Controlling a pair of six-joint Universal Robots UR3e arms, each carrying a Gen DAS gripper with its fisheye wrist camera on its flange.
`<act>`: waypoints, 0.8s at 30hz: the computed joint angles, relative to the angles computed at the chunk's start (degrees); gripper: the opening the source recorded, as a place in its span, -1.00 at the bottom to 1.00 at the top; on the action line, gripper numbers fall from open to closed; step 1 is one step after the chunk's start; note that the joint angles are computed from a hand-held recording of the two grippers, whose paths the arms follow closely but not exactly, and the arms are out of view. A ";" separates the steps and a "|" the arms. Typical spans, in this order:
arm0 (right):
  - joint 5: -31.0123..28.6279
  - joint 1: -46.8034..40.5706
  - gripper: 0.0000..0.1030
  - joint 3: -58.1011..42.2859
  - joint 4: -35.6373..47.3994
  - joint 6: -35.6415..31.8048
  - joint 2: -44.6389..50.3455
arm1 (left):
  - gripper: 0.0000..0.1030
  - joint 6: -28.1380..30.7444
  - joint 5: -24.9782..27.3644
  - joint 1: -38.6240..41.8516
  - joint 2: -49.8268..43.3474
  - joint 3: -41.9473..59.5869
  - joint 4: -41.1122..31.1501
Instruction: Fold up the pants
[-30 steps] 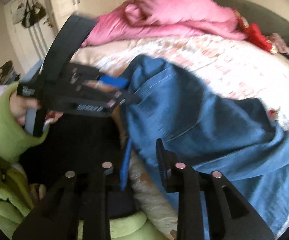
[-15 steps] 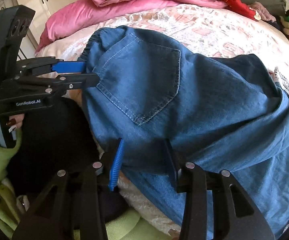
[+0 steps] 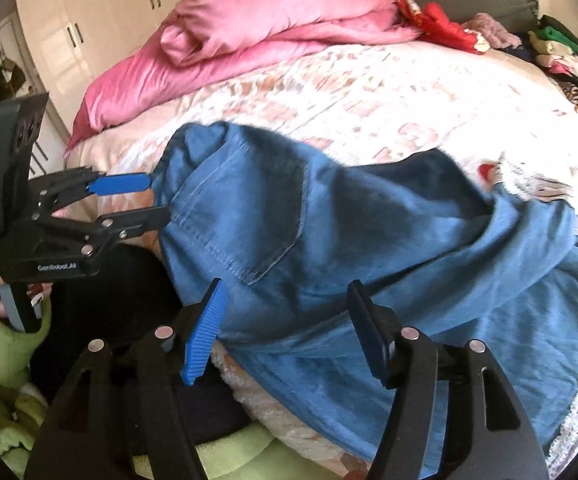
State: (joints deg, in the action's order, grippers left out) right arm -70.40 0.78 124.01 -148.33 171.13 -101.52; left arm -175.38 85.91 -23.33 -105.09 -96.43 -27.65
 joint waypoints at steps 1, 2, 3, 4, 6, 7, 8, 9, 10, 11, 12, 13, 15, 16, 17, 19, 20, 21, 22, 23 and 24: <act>0.26 -0.84 0.19 0.41 0.28 -0.14 -1.09 | 0.15 -0.17 -0.05 -0.02 0.07 0.24 -0.19; 0.49 -1.89 0.19 1.33 0.62 -0.49 -2.73 | 0.18 -0.37 0.04 -0.11 0.23 0.36 -0.40; 0.66 -2.77 0.19 1.49 1.19 -0.76 -3.73 | 0.23 -0.61 0.29 -0.30 0.46 0.44 -0.48; 0.60 -3.37 0.19 1.42 1.32 -0.66 -4.26 | 0.28 -0.85 0.43 -0.49 0.69 0.44 -0.46; 1.13 -5.64 0.19 2.46 2.05 -1.19 -6.93 | 0.35 -1.19 0.25 -0.65 0.89 0.73 -0.70; 1.48 -7.01 0.19 2.84 2.56 -1.49 -8.28 | 0.40 -1.46 0.20 -0.83 1.04 0.81 -0.78; 1.70 -8.03 0.24 3.00 3.00 -1.73 -9.14 | 0.41 -1.64 0.18 -0.99 1.15 0.82 -0.80; 1.77 -9.35 0.53 3.31 3.51 -1.82 -10.51 | 0.44 -1.80 -0.01 -1.17 1.14 1.15 -1.08; 1.84 -10.56 0.59 3.82 3.41 -1.65 -11.85 | 0.46 -1.97 -0.13 -1.36 1.06 1.49 -1.34; 2.67 -12.48 0.59 4.46 3.93 -1.98 -13.71 | 0.46 -2.23 -0.29 -1.67 0.92 1.91 -1.58; 3.06 -13.60 0.59 4.87 4.00 -2.05 -14.59 | 0.47 -2.32 -0.48 -1.83 0.75 2.26 -1.80; 3.36 -14.90 0.60 5.12 4.48 -2.19 -15.67 | 0.48 -2.45 -0.60 -2.17 0.51 2.76 -2.11; 4.49 -17.88 0.60 5.63 6.00 -2.92 -17.85 | 0.49 -2.59 -0.93 -2.71 0.01 3.58 -2.60; 5.30 -19.77 0.61 5.92 7.14 -3.46 -19.28 | 0.52 -2.63 -1.17 -2.97 -0.35 4.11 -2.90; 5.47 -20.55 0.62 5.91 7.48 -3.59 -19.69 | 0.53 -2.73 -1.23 -3.30 -0.60 4.48 -3.11; 6.39 -22.82 0.64 6.20 8.60 -4.47 -21.27 | 0.56 -2.97 -1.19 -4.10 -1.32 5.58 -3.73; 6.73 -23.82 0.66 6.18 9.15 -4.78 -21.86 | 0.57 -2.98 -1.13 -4.43 -1.62 6.10 -4.04; 6.96 -24.69 0.68 6.15 9.67 -4.99 -22.36 | 0.61 -2.91 -0.99 -5.00 -2.06 6.81 -4.33; 7.10 -25.49 0.69 6.17 9.96 -5.18 -22.80 | 0.65 -2.84 -0.91 -5.34 -2.35 7.28 -4.50; 7.22 -25.99 0.69 6.08 10.28 -5.38 -23.04 | 0.67 -2.78 -0.78 -5.79 -2.54 7.62 -4.58; 7.68 -26.88 0.70 6.09 10.83 -5.89 -23.48 | 0.70 -2.76 -0.87 -6.31 -3.04 8.46 -4.98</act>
